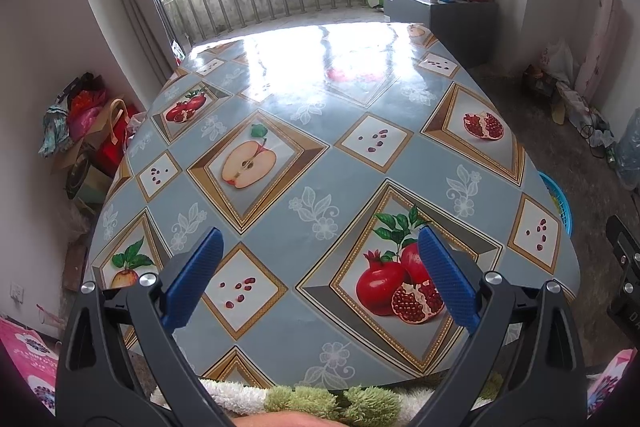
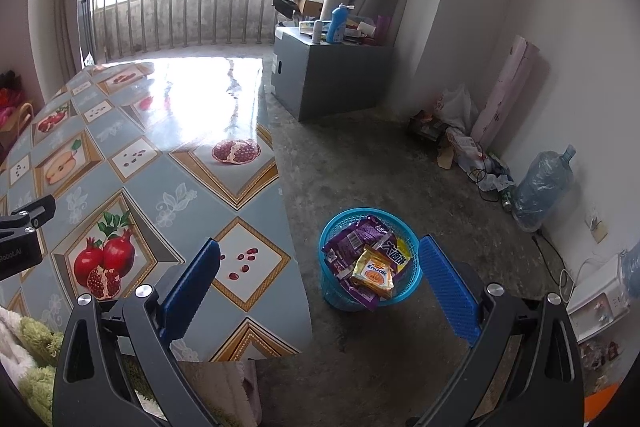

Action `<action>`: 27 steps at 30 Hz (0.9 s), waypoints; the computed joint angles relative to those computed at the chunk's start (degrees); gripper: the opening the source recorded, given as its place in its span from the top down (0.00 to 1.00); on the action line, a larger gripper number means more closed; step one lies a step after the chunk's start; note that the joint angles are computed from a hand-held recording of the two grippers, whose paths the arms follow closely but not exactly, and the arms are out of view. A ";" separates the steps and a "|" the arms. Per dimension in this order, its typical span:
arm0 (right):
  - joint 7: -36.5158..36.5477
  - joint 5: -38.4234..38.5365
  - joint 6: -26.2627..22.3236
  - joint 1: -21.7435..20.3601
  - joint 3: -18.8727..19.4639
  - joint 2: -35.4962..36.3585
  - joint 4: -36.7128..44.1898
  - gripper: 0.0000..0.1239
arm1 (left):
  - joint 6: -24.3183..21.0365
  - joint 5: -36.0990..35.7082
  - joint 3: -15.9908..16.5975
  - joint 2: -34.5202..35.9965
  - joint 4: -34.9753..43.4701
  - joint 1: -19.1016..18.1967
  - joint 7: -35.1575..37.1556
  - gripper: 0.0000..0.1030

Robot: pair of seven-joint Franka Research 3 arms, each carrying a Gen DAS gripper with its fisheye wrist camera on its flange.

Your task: Collect trash

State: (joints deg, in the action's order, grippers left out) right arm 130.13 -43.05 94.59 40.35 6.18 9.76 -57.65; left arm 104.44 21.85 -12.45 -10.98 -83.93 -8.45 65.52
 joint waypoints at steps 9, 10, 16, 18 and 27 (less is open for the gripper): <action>-0.41 -0.14 -0.17 0.38 -0.36 0.63 1.28 0.22 | 0.31 -0.09 0.16 -0.28 -0.45 0.10 0.23 0.09; -0.42 -0.12 -0.17 0.40 -0.40 0.61 1.26 0.22 | 0.28 -0.06 0.14 -0.25 -0.40 0.12 0.23 0.09; -0.32 -0.16 -0.04 0.48 -0.53 0.48 1.10 0.22 | 0.22 -0.09 0.09 -0.19 -0.29 0.13 0.27 0.09; -0.26 -0.17 -0.04 0.42 -0.48 0.44 1.07 0.22 | 0.08 -0.04 0.05 -0.13 -0.19 0.12 0.23 0.09; -0.36 -0.20 0.20 0.39 -0.37 0.31 0.86 0.22 | 0.03 -0.11 0.14 -0.20 -0.32 0.11 0.31 0.09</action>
